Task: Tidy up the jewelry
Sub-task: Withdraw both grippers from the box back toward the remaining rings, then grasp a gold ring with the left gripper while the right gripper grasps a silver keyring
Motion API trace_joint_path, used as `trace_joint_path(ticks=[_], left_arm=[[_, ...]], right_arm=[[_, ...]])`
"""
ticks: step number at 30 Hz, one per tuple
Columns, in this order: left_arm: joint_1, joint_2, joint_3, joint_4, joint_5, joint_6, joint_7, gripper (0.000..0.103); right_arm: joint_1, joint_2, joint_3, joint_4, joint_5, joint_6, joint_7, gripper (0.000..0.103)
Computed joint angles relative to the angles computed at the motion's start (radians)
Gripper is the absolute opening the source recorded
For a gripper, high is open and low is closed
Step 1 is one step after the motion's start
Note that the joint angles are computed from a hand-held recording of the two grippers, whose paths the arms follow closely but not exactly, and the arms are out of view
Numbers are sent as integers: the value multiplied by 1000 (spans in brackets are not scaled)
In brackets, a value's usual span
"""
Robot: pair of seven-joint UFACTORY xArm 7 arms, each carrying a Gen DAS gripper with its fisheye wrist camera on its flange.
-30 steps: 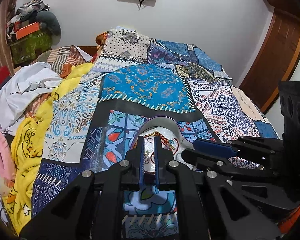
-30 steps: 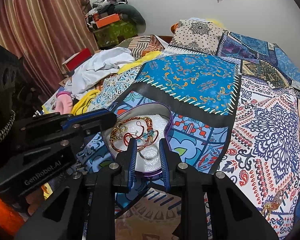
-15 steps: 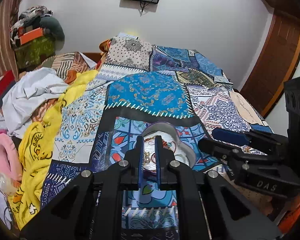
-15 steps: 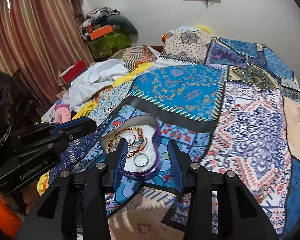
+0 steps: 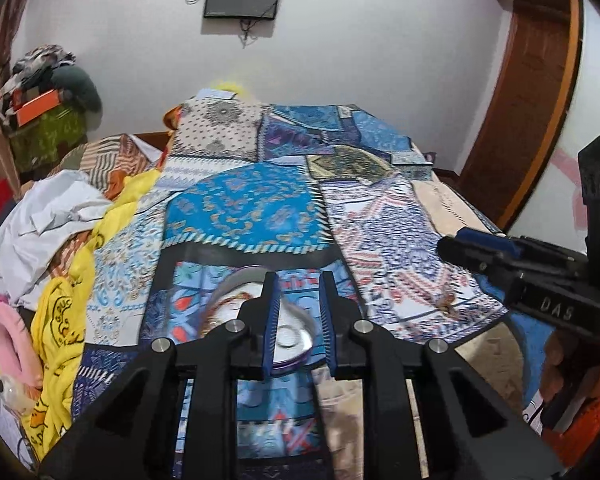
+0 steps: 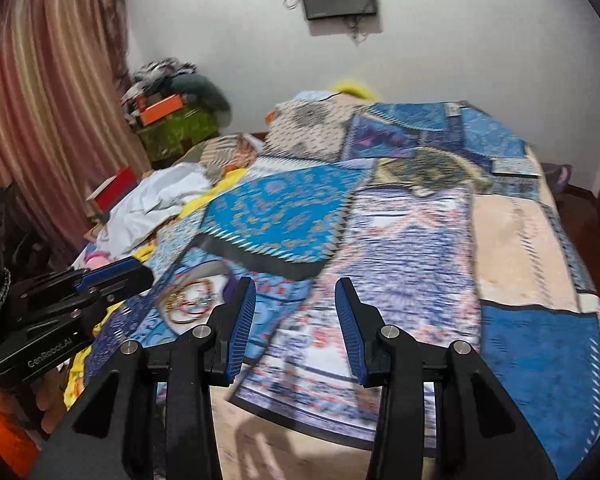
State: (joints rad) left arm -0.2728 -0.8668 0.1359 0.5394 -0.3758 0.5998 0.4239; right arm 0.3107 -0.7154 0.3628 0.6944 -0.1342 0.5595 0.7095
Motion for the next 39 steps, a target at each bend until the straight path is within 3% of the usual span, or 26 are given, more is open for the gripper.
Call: trace_joint_path(ticks=[14,22,34,39], left_arm=[[-142,59,-94,14,-28,-3,-12,24],[-211,129,-111,21,-57,28,7,24],[-234,201,-158,22,-76,5,16,24],[-238,240,-147,37,-93,-8,21,25]], right_arm=[[-66,-330,-73,-175,32,184,19,38],[-52,-358,-90,-226,74,192,0,38],[-45,-357,-112,-261,110,166,-25,38],[-40,-344,-116,-263,119,151,-36,38]])
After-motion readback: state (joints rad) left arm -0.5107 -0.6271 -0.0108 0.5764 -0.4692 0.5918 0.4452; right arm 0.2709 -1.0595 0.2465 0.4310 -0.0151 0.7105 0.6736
